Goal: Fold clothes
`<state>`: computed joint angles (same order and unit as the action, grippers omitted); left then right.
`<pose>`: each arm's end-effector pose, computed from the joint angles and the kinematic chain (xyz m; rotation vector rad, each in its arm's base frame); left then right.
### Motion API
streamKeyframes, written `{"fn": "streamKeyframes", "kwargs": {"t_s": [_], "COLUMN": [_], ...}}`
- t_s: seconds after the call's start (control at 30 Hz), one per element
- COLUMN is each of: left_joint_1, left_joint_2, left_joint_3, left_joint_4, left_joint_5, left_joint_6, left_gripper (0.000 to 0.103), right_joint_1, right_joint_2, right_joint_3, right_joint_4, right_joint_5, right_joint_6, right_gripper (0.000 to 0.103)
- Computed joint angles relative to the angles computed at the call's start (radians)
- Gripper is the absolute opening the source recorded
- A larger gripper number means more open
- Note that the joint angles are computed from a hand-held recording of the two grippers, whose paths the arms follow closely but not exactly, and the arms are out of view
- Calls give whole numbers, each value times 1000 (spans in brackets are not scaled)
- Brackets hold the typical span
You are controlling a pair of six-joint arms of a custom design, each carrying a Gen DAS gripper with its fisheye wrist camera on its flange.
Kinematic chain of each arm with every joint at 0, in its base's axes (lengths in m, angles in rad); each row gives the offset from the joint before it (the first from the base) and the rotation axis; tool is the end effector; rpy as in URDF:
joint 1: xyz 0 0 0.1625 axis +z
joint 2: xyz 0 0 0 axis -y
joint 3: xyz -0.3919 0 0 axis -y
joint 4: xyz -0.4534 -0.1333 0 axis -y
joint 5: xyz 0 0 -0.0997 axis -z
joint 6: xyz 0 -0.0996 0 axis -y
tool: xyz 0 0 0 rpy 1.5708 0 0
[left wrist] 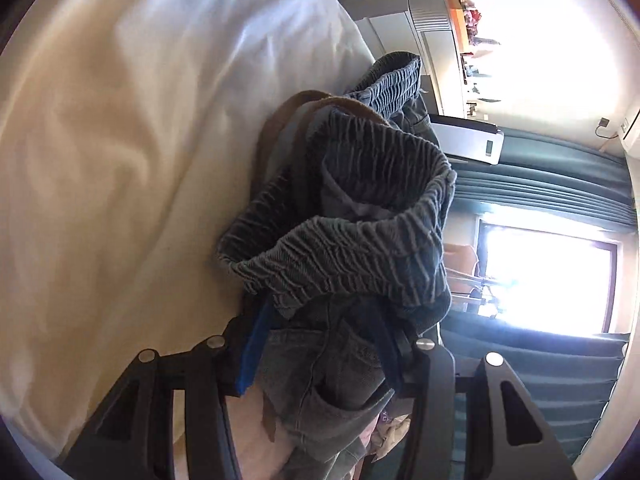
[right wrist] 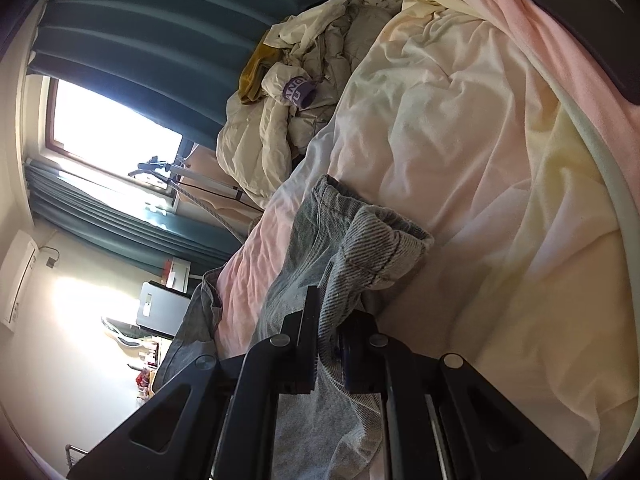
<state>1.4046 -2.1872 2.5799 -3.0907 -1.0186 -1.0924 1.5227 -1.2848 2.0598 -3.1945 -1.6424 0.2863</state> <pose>0.1314 -0.3381 0.3624 1.4456 -1.9404 1.6141 0.0984 -0.5803 0.2304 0.5164 2.7843 -1.2822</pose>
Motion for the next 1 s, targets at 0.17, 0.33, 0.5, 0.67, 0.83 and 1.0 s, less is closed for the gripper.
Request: {"fn": "streamKeyframes", "kwargs": {"t_s": [0.17, 0.33, 0.5, 0.67, 0.83, 1.0], "left_joint_1": [92, 160, 149, 168, 151, 17], "left_joint_2": [84, 134, 128, 93, 16, -62], "left_joint_3": [-68, -117, -129, -95, -14, 57], "left_joint_4": [8, 30, 71, 52, -118, -285], "left_joint_5": [-68, -138, -115, -160, -223, -13], "left_joint_6": [28, 79, 113, 67, 63, 100], "left_gripper": [51, 51, 43, 0, 6, 46], "right_joint_1": [15, 21, 13, 5, 6, 4], "right_joint_2": [23, 35, 23, 20, 14, 6], "right_joint_3": [-23, -33, -23, -21, -17, -12], "right_joint_4": [16, 20, 27, 33, 43, 43], "right_joint_5": [-37, -57, -44, -37, -34, -24], "right_joint_6": [-29, -41, -19, -7, -4, -4], "right_gripper": [8, 8, 8, 8, 8, 8]}}
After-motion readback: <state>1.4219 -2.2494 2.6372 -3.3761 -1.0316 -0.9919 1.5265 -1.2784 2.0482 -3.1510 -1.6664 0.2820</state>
